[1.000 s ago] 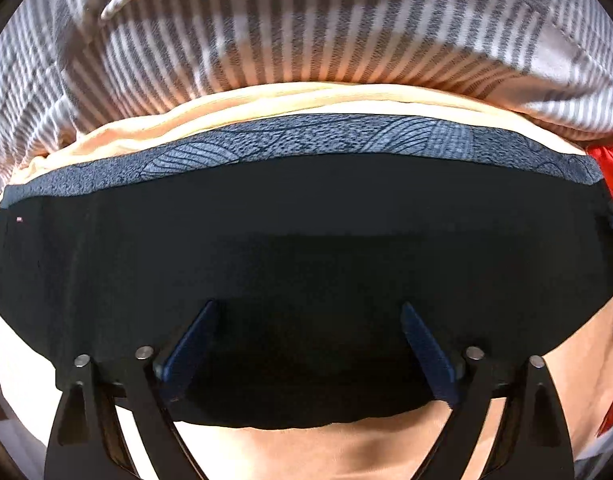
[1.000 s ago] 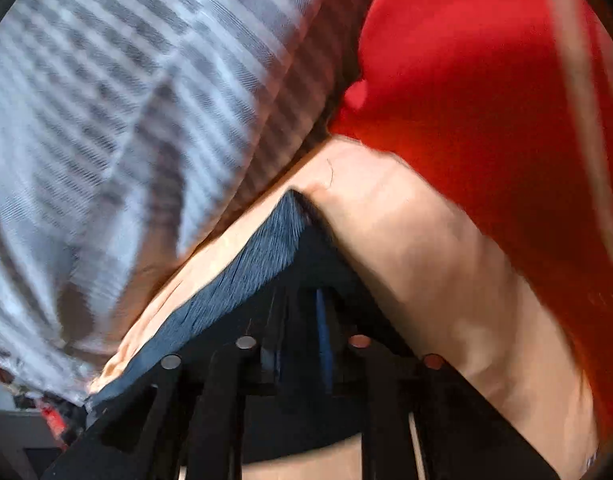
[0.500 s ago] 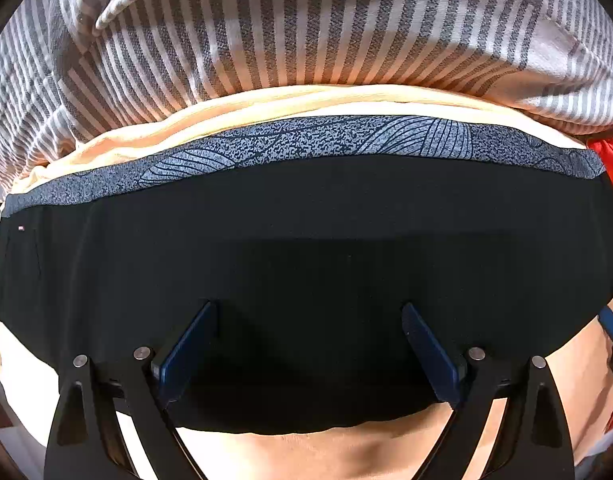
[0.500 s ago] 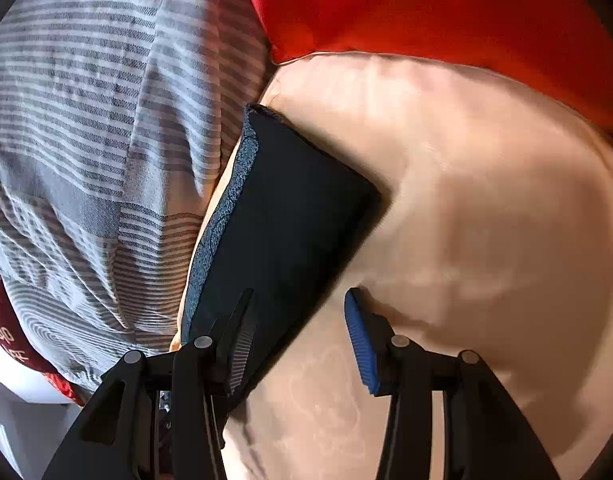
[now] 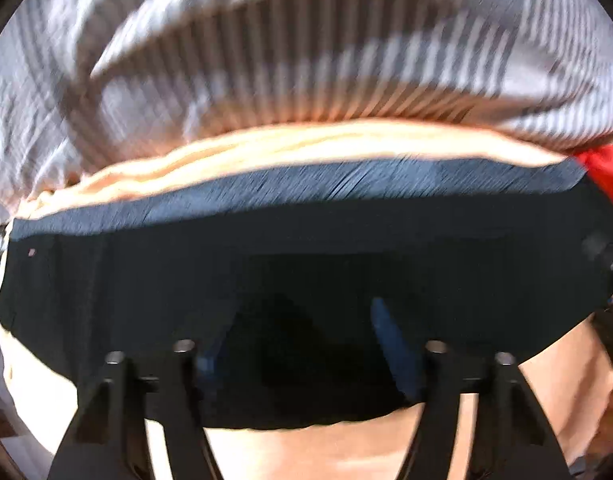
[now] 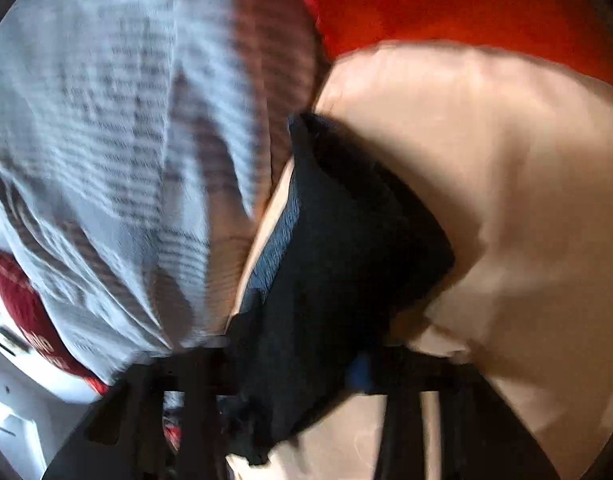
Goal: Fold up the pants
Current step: 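Fold the held trouser end with the right gripper toward the left gripper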
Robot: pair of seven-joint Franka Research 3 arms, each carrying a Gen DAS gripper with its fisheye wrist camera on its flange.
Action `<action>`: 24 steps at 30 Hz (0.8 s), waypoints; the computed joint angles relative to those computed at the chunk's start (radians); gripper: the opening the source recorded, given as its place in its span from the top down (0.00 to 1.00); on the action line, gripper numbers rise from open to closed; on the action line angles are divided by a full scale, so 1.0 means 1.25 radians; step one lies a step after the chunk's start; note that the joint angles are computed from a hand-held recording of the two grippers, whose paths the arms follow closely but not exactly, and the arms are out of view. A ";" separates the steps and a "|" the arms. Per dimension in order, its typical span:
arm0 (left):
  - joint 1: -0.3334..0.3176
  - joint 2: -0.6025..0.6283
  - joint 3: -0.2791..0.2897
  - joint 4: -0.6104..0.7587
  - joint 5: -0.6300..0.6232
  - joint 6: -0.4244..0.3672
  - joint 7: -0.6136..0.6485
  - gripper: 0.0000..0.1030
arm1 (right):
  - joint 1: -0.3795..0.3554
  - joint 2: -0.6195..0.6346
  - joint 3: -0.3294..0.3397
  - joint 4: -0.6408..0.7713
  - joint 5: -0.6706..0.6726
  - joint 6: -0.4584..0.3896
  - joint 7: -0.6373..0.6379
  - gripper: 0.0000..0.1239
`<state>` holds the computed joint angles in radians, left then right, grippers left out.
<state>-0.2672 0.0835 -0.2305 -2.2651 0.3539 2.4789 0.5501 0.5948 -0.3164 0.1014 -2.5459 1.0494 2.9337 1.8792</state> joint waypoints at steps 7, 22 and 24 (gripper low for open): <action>0.016 0.110 0.022 0.118 -0.003 0.067 0.020 0.57 | -0.054 0.000 0.032 0.052 -0.212 -0.085 0.077 0.89; -0.005 0.175 0.036 0.137 0.092 0.100 0.017 0.58 | -0.102 0.061 0.115 0.217 -0.540 -0.180 0.207 0.89; 0.020 0.162 0.024 0.120 0.038 0.124 0.057 0.58 | -0.105 0.078 0.135 0.263 -0.627 -0.217 0.243 0.89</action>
